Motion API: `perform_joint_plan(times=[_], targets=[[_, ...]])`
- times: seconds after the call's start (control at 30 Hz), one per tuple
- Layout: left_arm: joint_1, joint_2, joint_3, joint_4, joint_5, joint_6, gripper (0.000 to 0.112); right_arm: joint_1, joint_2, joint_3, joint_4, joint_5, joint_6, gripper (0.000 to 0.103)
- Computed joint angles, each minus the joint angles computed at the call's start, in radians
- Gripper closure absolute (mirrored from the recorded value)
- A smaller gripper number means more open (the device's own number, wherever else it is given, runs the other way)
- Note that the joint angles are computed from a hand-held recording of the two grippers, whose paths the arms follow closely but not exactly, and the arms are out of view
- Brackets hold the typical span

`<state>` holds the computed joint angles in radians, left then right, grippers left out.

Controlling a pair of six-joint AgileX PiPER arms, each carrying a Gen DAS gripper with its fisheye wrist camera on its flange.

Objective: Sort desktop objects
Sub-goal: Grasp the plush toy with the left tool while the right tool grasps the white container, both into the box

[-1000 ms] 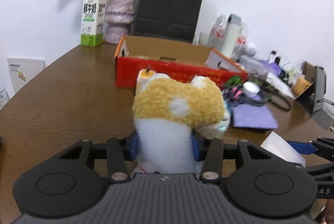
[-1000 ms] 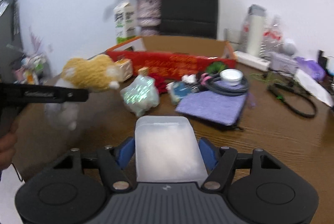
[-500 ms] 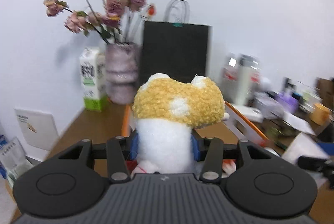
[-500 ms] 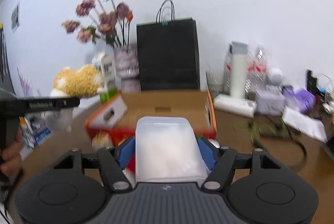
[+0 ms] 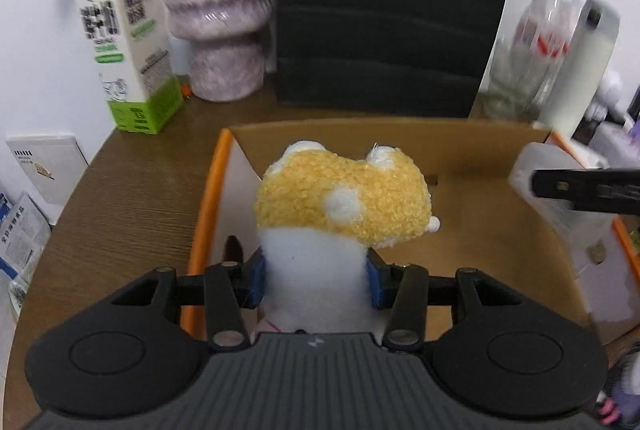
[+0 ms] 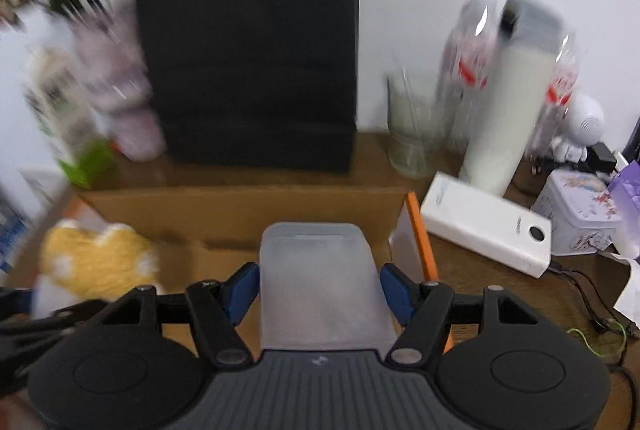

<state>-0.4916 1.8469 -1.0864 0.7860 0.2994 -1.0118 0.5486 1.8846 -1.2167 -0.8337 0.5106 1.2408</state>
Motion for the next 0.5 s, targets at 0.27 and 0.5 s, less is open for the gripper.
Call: perform_joint_plan(times=[0.27,0.5], targets=[[-0.042,0.062,-0.081,0.066,0.125,-0.077,0.029,-0.022,0.205,-0.212,0.114,0.118,-0.160,0.036],[-0.134,-0.154,0.117,0.428,0.133,-0.487,0.009,0.008,-0.088,0.095,-0.113,-0.024,0.154,0.016]])
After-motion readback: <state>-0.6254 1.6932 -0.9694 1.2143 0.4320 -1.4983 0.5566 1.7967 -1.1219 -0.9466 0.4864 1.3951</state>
